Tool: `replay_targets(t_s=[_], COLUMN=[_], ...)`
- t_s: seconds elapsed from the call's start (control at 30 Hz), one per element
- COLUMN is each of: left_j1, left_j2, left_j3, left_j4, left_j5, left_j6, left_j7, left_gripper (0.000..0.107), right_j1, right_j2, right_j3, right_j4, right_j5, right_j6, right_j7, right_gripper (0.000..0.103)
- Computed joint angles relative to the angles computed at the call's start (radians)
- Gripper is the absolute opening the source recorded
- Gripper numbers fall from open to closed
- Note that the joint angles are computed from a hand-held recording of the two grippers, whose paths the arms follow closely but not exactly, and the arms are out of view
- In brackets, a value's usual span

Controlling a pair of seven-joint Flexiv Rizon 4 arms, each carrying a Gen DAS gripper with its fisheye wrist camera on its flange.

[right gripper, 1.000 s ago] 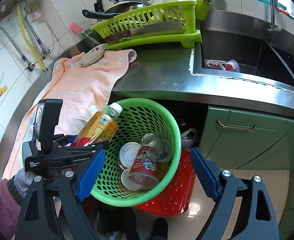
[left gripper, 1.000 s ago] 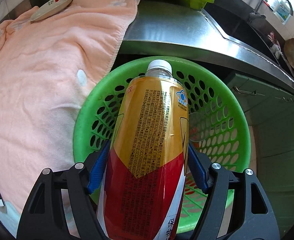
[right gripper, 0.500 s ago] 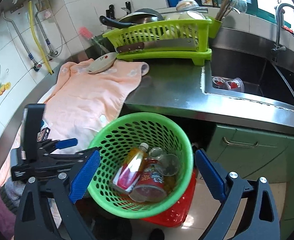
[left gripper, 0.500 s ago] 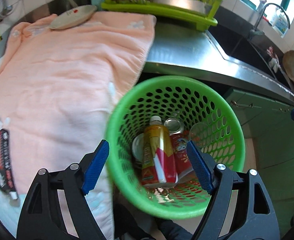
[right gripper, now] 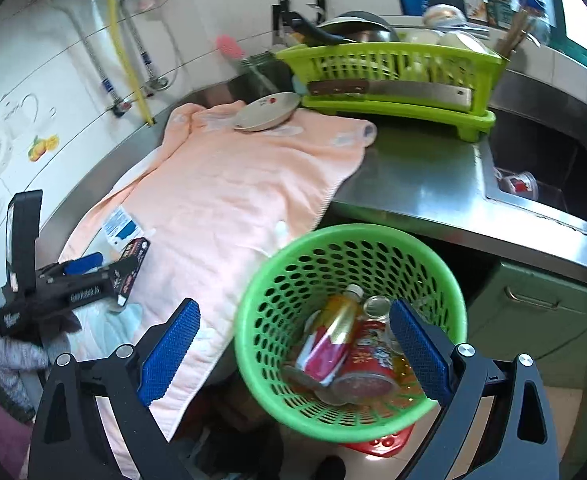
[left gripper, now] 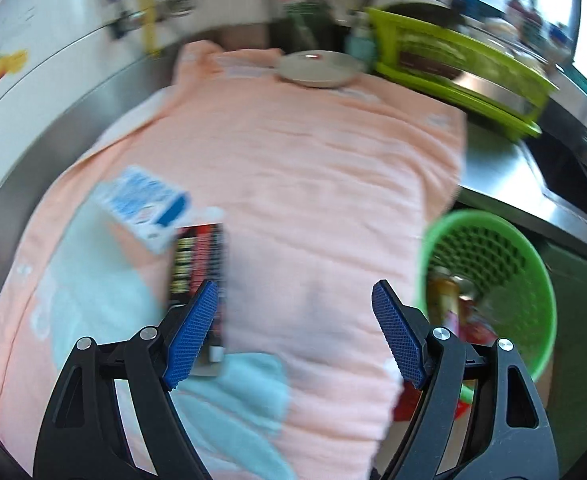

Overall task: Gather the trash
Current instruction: 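Move the left gripper back to the towel around the black glue box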

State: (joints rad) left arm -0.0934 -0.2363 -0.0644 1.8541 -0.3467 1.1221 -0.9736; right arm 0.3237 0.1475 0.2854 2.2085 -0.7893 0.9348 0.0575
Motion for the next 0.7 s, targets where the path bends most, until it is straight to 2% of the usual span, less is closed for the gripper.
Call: replay_targets(t_s=[0.1, 0.2, 0.37, 0.57, 0.7], left_j1=[0.002, 0.02, 0.059, 0.058, 0.05], left_j2=[-0.034, -0.082, -0.121, -0.147, -0.166], left_j3=[0.043, 0.068, 0.048, 0.039, 0.04], left_j4=[-0.043, -0.097, -0.127, -0.146, -0.167], left_j5=[0.071, 0.124, 0.108, 0.122, 0.135], left_j6=[0.007, -0.029, -0.073, -0.079, -0.095], left_j7=[-0.079, -0.137, -0.134, -0.12, -0.124], left_gripper=[0.075, 0.071, 0.068, 0.067, 0.059], right_j1=[0.007, 0.015, 0.03, 0.043, 0.051], right_j2=[-0.021, -0.034, -0.054, -0.072, -0.083], right_j3=[-0.001, -0.003, -0.007, -0.013, -0.015], right_j4=[-0.018, -0.028, -0.038, -0.044, -0.053], right_j5=[-0.01, -0.01, 0.003, 0.011, 0.011], right_j6=[0.014, 0.019, 0.029, 0.036, 0.033], right_j7=[-0.003, -0.009, -0.023, -0.027, -0.027], right_gripper=[0.093, 0.092, 0.093, 0.092, 0.092])
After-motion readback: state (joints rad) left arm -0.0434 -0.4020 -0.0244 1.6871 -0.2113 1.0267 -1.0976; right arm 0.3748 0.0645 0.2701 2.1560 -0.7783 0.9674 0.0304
